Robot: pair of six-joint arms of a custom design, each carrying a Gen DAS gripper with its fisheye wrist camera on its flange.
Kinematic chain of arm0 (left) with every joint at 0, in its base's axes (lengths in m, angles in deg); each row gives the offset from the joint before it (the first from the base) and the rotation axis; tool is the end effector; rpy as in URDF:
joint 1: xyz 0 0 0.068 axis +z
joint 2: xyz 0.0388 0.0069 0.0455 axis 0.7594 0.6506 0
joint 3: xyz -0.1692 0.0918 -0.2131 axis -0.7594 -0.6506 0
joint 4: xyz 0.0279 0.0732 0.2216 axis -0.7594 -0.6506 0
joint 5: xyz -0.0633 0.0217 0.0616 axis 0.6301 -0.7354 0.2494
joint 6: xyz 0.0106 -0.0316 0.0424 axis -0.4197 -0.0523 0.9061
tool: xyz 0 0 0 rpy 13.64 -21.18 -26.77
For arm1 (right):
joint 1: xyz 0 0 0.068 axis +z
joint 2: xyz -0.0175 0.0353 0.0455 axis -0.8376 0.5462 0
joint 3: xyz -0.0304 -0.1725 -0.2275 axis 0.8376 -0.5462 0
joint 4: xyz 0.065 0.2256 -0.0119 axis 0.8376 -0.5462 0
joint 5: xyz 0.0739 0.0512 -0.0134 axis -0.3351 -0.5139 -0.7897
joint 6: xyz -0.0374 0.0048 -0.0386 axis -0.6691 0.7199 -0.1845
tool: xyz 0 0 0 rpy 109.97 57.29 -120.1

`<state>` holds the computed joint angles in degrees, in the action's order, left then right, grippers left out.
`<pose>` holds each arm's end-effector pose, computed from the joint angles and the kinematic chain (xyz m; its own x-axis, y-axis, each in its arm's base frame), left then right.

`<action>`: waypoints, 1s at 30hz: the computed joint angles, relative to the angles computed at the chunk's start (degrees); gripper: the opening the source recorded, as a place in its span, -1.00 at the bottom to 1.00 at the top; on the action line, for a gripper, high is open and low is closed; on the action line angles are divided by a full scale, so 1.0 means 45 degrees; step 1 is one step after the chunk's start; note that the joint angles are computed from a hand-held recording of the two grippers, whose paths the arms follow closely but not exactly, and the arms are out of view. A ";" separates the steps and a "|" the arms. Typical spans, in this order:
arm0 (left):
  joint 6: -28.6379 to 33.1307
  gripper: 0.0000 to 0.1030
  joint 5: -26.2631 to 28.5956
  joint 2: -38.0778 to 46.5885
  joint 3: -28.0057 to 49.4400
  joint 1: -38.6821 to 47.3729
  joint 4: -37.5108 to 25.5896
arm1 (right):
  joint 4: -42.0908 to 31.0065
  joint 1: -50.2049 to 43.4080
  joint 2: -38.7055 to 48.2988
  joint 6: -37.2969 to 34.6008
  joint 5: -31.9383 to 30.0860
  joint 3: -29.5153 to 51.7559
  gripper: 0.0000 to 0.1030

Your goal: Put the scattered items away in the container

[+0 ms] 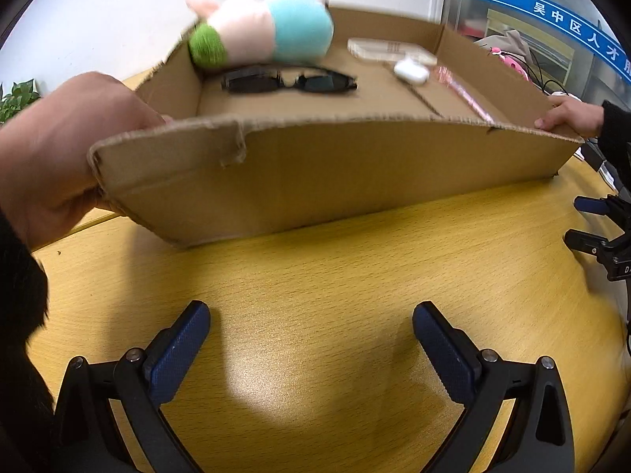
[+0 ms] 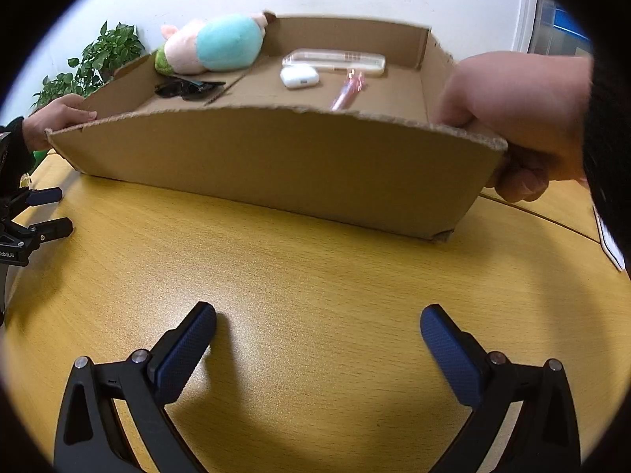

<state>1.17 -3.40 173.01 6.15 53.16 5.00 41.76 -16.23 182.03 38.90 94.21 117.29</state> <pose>0.3176 0.0103 0.0485 -0.7308 0.3373 -0.5935 0.4272 0.9041 -0.0122 0.2560 0.2026 0.0336 -0.8109 -0.0209 -0.5849 -0.0253 0.9997 -0.0006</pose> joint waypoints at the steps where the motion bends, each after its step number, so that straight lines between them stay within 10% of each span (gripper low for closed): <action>1: 0.0001 1.00 0.0001 -0.0003 0.0004 0.0002 -0.0009 | 0.0006 0.0002 0.0000 0.0002 0.0002 -0.0006 1.00; 30: 0.0006 1.00 -0.0011 -0.0194 -0.0078 0.0023 -0.0130 | -0.0111 -0.0008 0.0063 0.0011 0.0008 0.0159 1.00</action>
